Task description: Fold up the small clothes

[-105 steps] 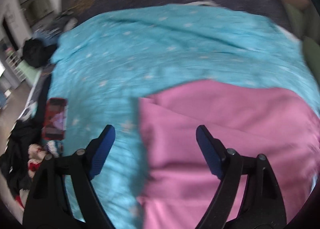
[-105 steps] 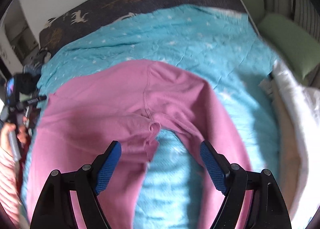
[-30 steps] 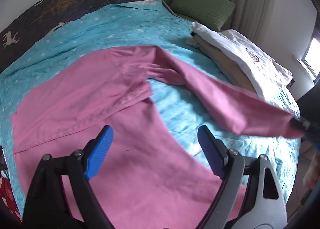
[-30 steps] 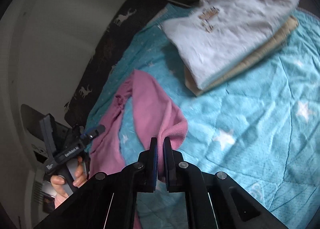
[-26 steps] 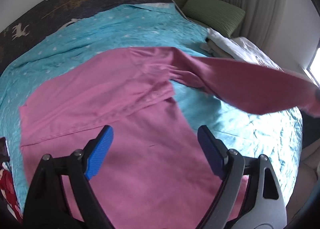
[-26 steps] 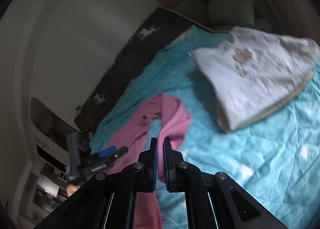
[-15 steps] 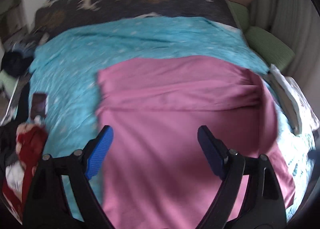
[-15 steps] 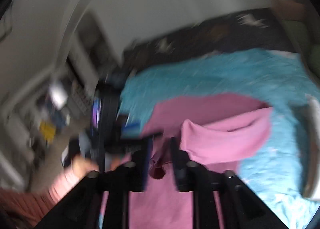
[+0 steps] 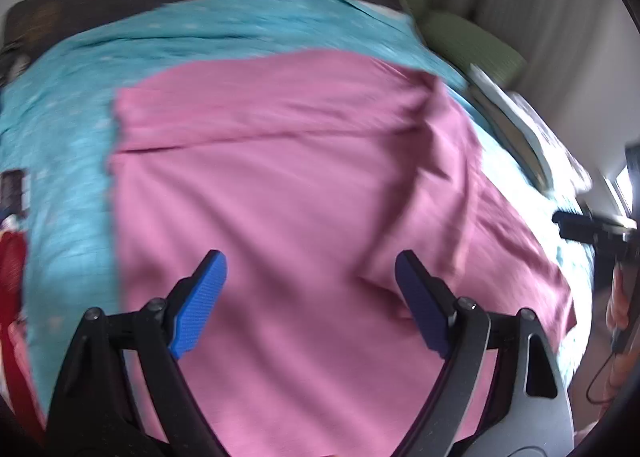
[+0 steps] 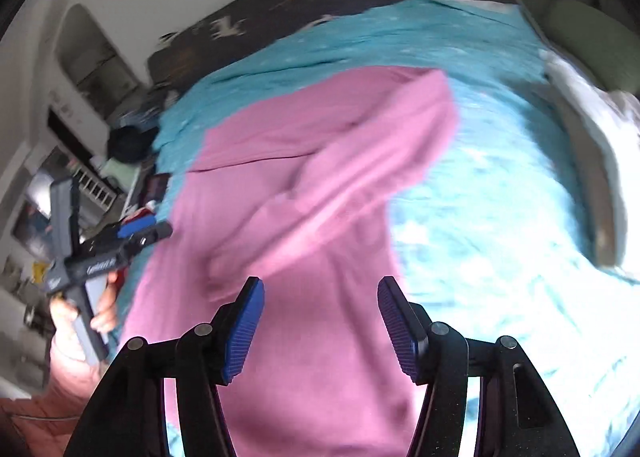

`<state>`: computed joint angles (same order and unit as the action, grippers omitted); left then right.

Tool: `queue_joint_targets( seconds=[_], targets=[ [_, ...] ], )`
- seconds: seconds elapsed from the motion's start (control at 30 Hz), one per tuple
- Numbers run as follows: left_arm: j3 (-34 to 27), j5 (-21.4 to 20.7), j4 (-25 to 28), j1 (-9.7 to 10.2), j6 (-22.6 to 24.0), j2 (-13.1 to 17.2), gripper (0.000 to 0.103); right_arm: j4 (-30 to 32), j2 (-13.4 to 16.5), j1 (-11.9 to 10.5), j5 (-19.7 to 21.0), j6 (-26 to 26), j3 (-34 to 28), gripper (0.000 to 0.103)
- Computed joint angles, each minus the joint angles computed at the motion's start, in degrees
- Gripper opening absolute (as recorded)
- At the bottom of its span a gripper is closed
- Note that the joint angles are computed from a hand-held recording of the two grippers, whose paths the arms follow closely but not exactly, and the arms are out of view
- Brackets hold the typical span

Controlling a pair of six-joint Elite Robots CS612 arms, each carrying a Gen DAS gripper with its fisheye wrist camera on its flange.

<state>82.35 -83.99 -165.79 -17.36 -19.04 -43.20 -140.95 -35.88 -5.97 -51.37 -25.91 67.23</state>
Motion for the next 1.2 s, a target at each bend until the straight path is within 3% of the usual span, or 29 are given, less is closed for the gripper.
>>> queue_joint_targets(
  seconds=[0.17, 0.27, 0.4, 0.53, 0.57, 0.63, 0.67, 0.87, 0.9, 0.93, 0.97, 1.07, 1.17, 1.2],
  targets=[
    [-3.45, -2.34, 6.33, -0.69, 2.93, 1.85, 0.074, -1.01, -1.50, -0.40, -0.13, 1.98, 2.44, 0.064],
    [-2.20, -3.06, 5.21, -0.56, 2.45, 1.17, 0.073, -1.03, -1.93, -0.39, 0.01, 0.77, 3.19, 0.067],
    [1.09, 3.08, 3.28, -0.59, 0.25, -0.73, 0.073, -0.08, -2.37, -0.10, -0.88, -3.26, 4.19, 0.067],
    [3.67, 8.65, 2.73, -0.38, -3.41, -2.17, 0.073, -0.14, -2.84, 2.28, -1.53, -9.90, 5.55, 0.066],
    [4.24, 9.17, 2.47, -0.31, -3.91, -2.44, 0.073, -0.37, -2.96, 2.85, -1.40, -11.49, 5.90, 0.064],
    [5.18, 9.19, 1.92, -0.14, -4.63, -2.92, 0.073, -0.49, -2.88, 4.08, -1.14, -13.88, 5.98, 0.043],
    [5.39, 9.16, 1.68, -0.16, -4.70, -3.00, 0.073, -0.45, -2.79, 4.61, -1.41, -14.60, 5.89, 0.040],
    [6.25, 8.22, -0.71, -0.08, -3.95, -3.09, 0.073, -1.11, -1.57, 7.28, -6.80, -15.76, 5.07, 0.036],
    [6.31, 7.78, -1.11, -0.02, -3.96, -3.04, 0.073, -1.87, -1.20, 7.48, -7.89, -15.54, 4.88, 0.032],
    [6.29, 7.32, -1.39, 0.05, -3.93, -2.97, 0.073, -3.33, -1.00, 7.66, -9.39, -14.79, 4.96, 0.017],
    [6.34, 6.95, -1.62, 0.10, -3.86, -2.97, 0.073, -4.31, -0.82, 7.72, -10.49, -13.91, 4.88, 0.009],
    [5.95, 5.17, -2.18, 0.22, -3.36, -2.57, 0.073, -3.27, -0.52, 6.48, -8.50, -8.03, 3.89, 0.005],
    [5.07, 3.16, -2.43, 0.17, -2.93, -1.92, 0.073, -7.49, -0.66, 5.49, -8.94, -3.35, 4.58, 0.004],
    [4.65, 2.41, -2.23, 0.08, -2.50, -1.67, 0.073, -6.90, -0.65, 4.84, -7.17, -2.21, 4.35, 0.004]
  ],
)
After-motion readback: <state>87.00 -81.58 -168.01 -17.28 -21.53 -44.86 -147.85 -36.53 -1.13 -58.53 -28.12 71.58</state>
